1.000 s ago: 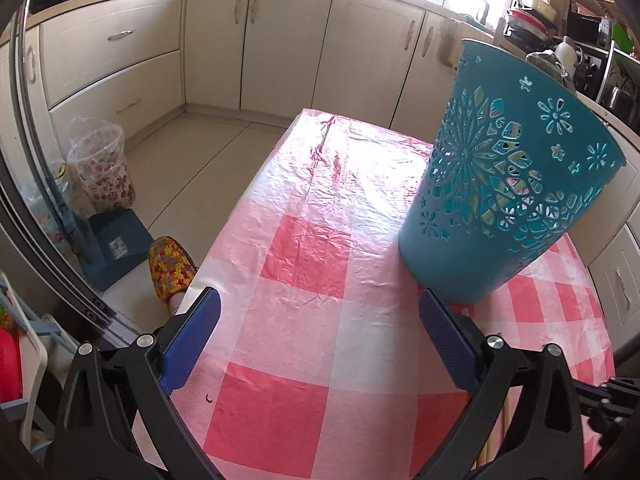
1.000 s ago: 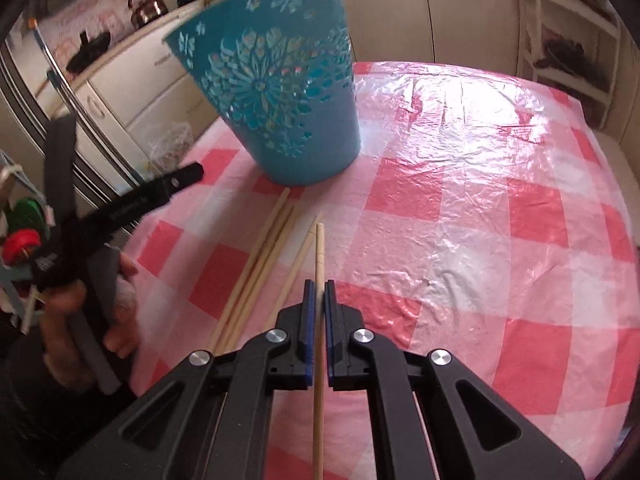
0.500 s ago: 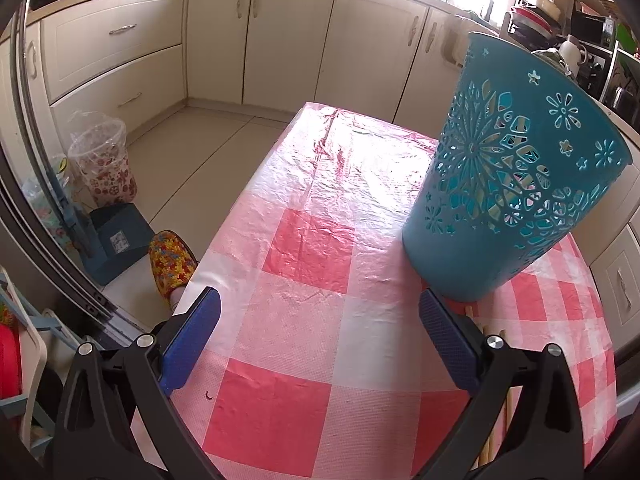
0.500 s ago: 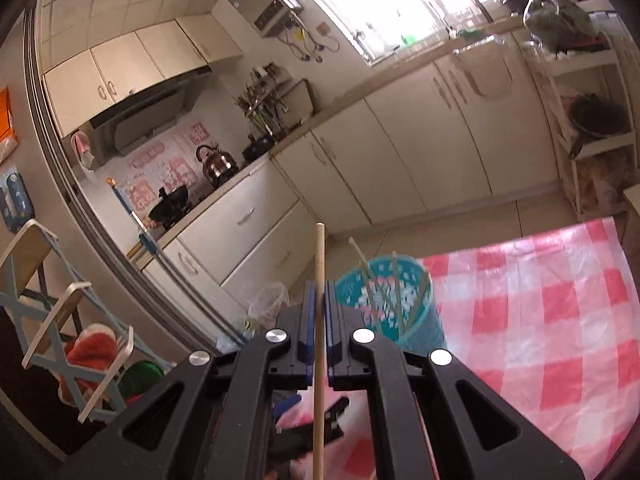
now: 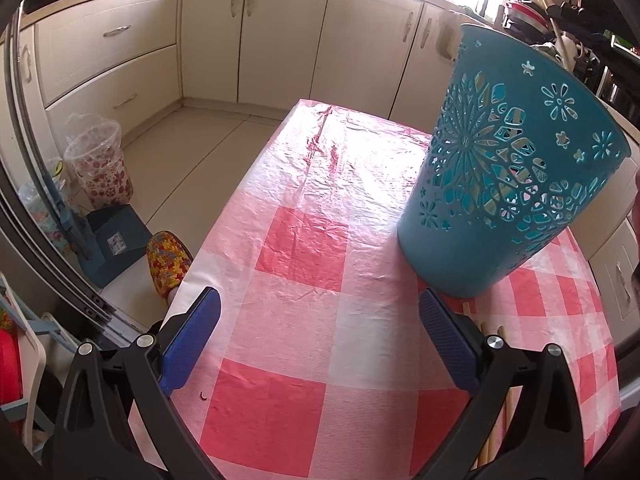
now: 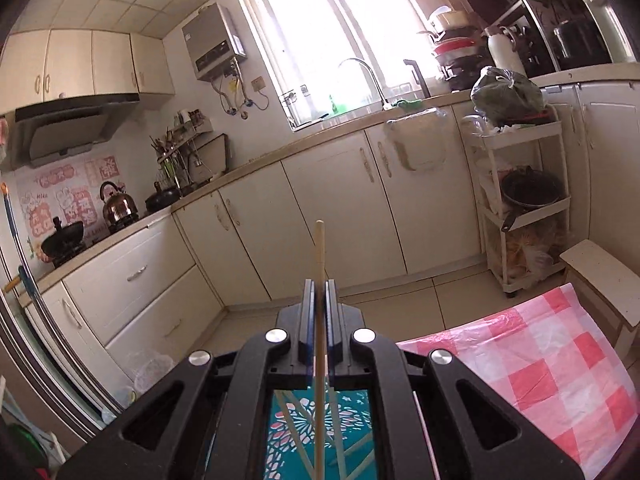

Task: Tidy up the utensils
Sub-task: 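Lower the chopstick into the basket and open the right tool, then move both tools back toward the remaining chopsticks on the cloth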

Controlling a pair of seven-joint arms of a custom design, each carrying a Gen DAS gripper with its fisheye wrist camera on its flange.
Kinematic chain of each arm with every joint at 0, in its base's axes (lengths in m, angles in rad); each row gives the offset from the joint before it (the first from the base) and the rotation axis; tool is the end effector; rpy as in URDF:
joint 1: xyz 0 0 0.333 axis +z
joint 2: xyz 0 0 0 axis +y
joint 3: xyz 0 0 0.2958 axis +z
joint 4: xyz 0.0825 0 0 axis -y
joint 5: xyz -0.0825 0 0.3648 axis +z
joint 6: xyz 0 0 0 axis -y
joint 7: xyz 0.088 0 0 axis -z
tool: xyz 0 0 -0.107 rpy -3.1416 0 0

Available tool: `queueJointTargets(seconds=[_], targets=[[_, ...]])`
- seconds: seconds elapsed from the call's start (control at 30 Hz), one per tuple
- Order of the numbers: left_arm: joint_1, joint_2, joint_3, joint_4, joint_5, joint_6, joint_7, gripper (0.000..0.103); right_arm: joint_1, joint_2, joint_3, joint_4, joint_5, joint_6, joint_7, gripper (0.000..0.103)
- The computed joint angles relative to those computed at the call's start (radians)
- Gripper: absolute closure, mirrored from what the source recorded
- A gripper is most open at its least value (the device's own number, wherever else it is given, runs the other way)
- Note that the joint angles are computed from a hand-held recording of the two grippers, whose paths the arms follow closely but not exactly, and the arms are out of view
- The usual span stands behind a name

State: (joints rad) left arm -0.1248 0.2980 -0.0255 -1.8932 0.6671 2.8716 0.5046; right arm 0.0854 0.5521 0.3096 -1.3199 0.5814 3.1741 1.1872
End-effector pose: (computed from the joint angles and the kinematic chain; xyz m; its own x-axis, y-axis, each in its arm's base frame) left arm 0.6270 -0.1289 0.4093 0.2631 -0.9502 0.1669 -0.6856 -0.3059 -0.6606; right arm 0.7018 0.1641 0.5586 0.2609 -0.9035 -0.3400 -0.3458 0.2413 -0.9068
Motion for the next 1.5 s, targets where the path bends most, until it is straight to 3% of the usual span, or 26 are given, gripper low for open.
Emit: queueJointTargets(seconds=[0.23,0.33,0.47,0.53,0.63,0.73,0.9,1.13,1.27,1.5], targets=[[0.004,-0.003,-0.004,-0.005,-0.015,0.001,0.011,0.008,-0.141,-0.045,0.186,-0.129,0.031,0.022,-0.192,0.097],[0.005,-0.003,-0.004,-0.005,-0.02,0.0,0.013,0.008,-0.27,-0.088,0.33,-0.21,0.115,0.037,-0.318,0.095],[0.005,-0.001,-0.001,-0.003,-0.021,-0.001,0.01,0.008,-0.46,-0.135,0.54,-0.308,0.261,0.064,-0.489,0.078],[0.004,0.001,0.001,-0.001,-0.019,-0.002,0.005,0.008,-0.566,-0.163,0.644,-0.358,0.337,0.061,-0.572,0.077],[0.004,0.004,0.002,0.003,-0.018,-0.01,0.002,0.008,-0.676,-0.222,0.73,-0.435,0.447,0.034,-0.658,0.071],[0.003,0.004,0.003,0.004,-0.015,-0.014,-0.003,0.008,-0.704,-0.317,0.704,-0.528,0.513,-0.038,-0.664,0.066],[0.001,0.0,0.008,-0.001,-0.003,-0.013,-0.025,0.008,-0.646,-0.424,0.565,-0.669,0.434,-0.158,-0.521,0.066],[0.004,-0.002,0.005,-0.003,0.003,-0.014,-0.039,0.008,-0.458,-0.399,0.335,-0.713,0.002,-0.286,-0.147,0.066],[0.007,-0.003,0.003,-0.006,0.001,-0.012,-0.038,0.008,-0.367,-0.378,0.249,-0.695,-0.108,-0.323,-0.076,0.066],[0.008,-0.003,0.002,-0.007,0.0,-0.011,-0.036,0.008,-0.254,-0.376,0.138,-0.716,-0.147,-0.312,-0.04,0.066]])
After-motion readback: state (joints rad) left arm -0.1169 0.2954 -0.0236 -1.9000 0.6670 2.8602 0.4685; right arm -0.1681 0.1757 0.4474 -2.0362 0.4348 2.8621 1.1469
